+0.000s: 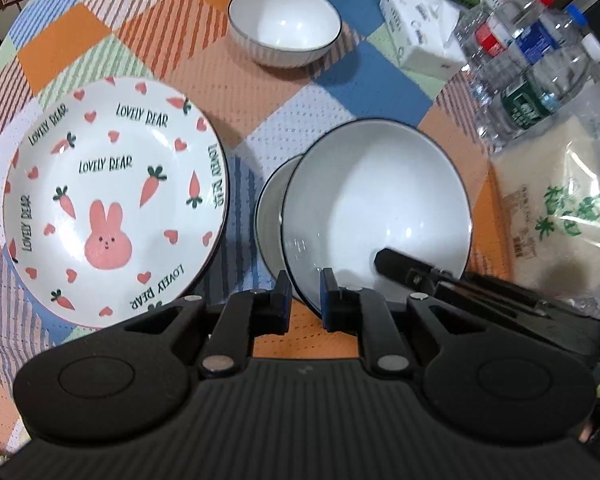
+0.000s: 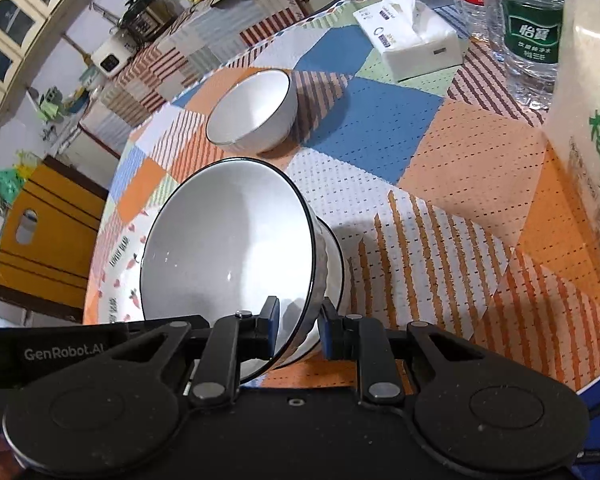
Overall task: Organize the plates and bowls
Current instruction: 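Lift the second white bowl and carry it over the first bowl, then lower the second bowl into the first bowl and open the right gripper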
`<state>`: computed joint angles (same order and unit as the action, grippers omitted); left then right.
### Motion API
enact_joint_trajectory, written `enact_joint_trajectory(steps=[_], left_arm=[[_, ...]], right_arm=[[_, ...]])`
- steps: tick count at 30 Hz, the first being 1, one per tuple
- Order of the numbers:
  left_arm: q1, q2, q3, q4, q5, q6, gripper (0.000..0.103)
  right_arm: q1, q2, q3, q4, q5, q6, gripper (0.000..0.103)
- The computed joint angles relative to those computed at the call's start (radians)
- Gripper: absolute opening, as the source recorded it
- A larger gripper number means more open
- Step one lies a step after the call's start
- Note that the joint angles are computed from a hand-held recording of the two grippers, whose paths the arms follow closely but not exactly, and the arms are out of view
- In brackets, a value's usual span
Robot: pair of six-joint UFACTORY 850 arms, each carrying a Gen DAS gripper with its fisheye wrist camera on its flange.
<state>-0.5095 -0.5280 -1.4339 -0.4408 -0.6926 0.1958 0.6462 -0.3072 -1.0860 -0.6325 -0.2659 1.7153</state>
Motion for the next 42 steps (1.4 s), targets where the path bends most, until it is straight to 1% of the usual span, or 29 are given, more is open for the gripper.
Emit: enact_joint_trajectory(steps=[2,5,8,13,16,18,22,24,27,28,31,35,40,41,42], left_arm=[[0.006,-0.003,0.008,-0.023,-0.003,-0.005,0.013],[0.013,-0.007,0.012,-0.045,-0.002,0.000,0.013],[0.011,-0.014,0.005,-0.028,-0.003,-0.017,0.013],[0.008,-0.035,-0.020,-0.002,-0.019,-0.040,0.013],[0.018,-0.054,-0.034,-0.031,-0.040,-0.038,0.013],[0.022,-0.054,-0.026,-0.053,-0.039,-0.025,0.013],[0.033,-0.049,-0.008,-0.095,-0.028,0.003,0.013],[0.046,-0.051,-0.003,-0.135,-0.031,0.025,0.013],[0.057,-0.051,0.001,-0.179,-0.045,0.064,0.013],[0.057,-0.051,0.002,-0.181,-0.045,0.071,0.013],[0.056,-0.048,0.007,-0.184,-0.035,0.075,0.013],[0.060,-0.049,0.011,-0.201,-0.038,0.078,0.013],[0.051,-0.043,0.016,-0.175,-0.020,0.065,0.013],[0.046,-0.040,0.018,-0.160,-0.009,0.062,0.012],[0.043,-0.040,0.017,-0.150,-0.004,0.057,0.012]], right_arm=[[0.009,-0.005,-0.004,-0.068,-0.013,0.043,0.025],[0.019,-0.012,-0.013,-0.123,-0.038,0.088,0.025],[0.025,-0.024,-0.030,-0.122,-0.063,0.061,0.025],[0.036,-0.060,-0.078,-0.076,-0.129,-0.057,0.025],[0.048,-0.099,-0.135,-0.021,-0.218,-0.207,0.026],[0.053,-0.112,-0.155,-0.014,-0.248,-0.268,0.028],[0.054,-0.124,-0.172,0.000,-0.271,-0.356,0.028],[0.055,-0.138,-0.196,0.024,-0.292,-0.455,0.030],[0.059,-0.145,-0.213,0.028,-0.314,-0.548,0.034],[0.056,-0.143,-0.212,0.042,-0.307,-0.562,0.036],[0.057,-0.142,-0.214,0.045,-0.311,-0.597,0.036],[0.065,-0.147,-0.240,0.070,-0.359,-0.644,0.037],[0.082,-0.139,-0.242,-0.017,-0.414,-0.611,0.042],[0.080,-0.138,-0.236,-0.027,-0.414,-0.602,0.042],[0.071,-0.130,-0.222,-0.021,-0.387,-0.597,0.042]])
